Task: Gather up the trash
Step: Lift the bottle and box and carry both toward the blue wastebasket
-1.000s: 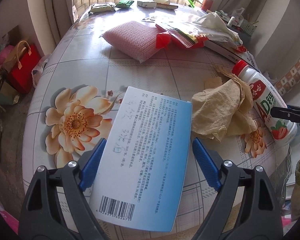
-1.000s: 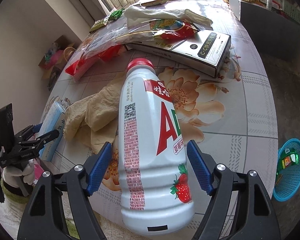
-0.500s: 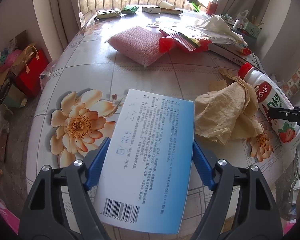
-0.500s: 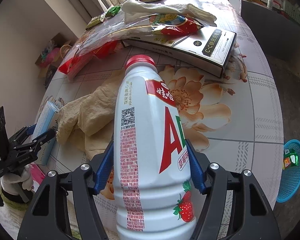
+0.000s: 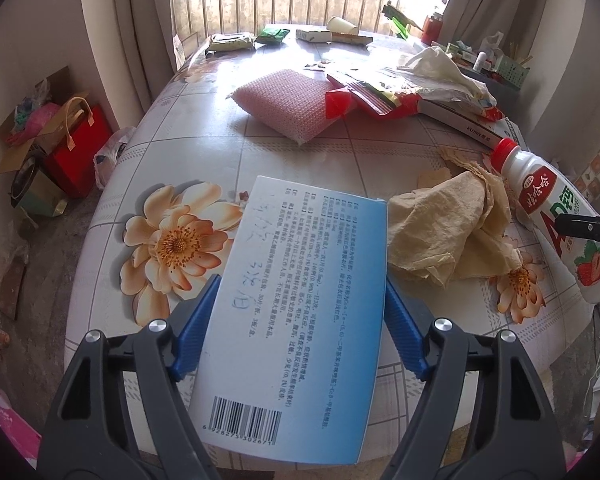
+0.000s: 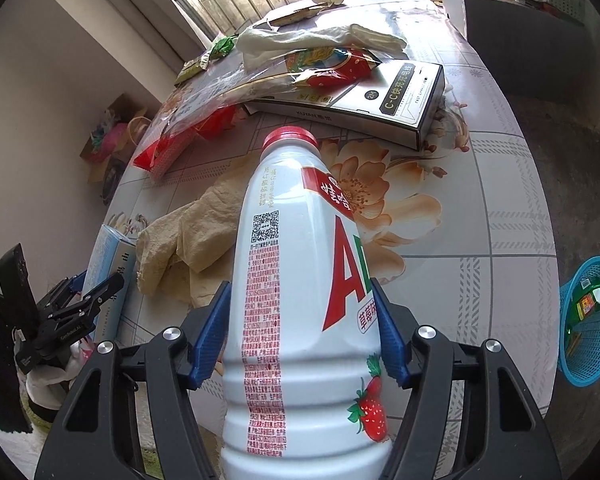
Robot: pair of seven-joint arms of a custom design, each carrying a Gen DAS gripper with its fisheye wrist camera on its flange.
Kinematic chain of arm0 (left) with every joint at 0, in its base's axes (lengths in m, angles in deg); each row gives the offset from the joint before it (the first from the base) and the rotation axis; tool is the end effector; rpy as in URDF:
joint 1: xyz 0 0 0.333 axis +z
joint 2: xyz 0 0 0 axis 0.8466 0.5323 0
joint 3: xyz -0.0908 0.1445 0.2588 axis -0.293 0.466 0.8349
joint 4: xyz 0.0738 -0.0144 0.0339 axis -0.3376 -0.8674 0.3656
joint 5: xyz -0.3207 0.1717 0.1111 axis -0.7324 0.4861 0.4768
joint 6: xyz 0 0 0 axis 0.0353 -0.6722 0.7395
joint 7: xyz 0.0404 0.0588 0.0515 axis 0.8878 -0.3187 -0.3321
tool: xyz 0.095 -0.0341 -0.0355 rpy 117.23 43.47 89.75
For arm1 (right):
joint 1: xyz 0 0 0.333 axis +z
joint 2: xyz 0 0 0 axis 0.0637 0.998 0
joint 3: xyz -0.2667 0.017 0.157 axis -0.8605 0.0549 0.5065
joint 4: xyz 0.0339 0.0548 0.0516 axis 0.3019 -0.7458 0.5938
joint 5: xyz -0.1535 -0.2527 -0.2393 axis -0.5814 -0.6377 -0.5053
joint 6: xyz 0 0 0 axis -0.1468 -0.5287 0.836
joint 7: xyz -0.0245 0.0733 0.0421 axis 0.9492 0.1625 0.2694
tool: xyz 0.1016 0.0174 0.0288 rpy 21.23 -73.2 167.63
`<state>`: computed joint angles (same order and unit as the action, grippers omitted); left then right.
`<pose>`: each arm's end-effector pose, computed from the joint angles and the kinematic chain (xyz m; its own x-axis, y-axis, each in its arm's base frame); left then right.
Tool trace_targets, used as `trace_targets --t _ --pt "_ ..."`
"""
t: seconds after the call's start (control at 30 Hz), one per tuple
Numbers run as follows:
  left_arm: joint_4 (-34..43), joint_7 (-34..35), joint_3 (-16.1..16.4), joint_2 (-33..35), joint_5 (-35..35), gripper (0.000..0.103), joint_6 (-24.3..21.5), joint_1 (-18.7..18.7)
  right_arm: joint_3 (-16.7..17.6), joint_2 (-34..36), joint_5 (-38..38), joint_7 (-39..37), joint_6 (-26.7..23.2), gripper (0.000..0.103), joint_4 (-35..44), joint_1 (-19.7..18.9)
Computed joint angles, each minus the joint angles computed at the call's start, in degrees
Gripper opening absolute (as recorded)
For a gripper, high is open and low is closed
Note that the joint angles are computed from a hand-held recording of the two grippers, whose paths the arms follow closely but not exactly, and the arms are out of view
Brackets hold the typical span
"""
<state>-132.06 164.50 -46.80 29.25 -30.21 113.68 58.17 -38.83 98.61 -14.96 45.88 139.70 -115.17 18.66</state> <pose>0.5678 -0.0488 0.6591 0.0662 -0.9963 0.0554 -0.8231 -0.0859 -0.5613 0.6836 0.2412 0.6376 0.2106 -0.8902 -0.4039 -0.9315 -0.0575 -0.3591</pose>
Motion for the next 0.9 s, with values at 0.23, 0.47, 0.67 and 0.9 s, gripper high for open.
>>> trace_targets --t 0.23,0.47,0.67,0.9 --pt "-1.14 -0.59 0.06 -1.88 1.56 0.073 1.43 0.11 0.09 -4.79 1.75 -0.73 3.91 0.064 -7.57 -0.68" --pt "-2.22 -1.34 0.03 -4.0 3.09 0.072 2.46 -0.1 0.23 -8.53 3.19 -1.82 6.71 0.064 -12.81 -0.78" --pt "-2.69 -1.9 -0.04 -5.87 3.92 0.072 2.92 -0.5 0.42 -12.59 4.94 -3.27 10.02 0.064 -18.49 -1.04" --pt "-1.88 -0.53 0.41 -7.5 0.8 0.072 3.45 -1.83 0.74 -20.04 10.71 -5.52 16.4 0.064 -29.3 -2.61"
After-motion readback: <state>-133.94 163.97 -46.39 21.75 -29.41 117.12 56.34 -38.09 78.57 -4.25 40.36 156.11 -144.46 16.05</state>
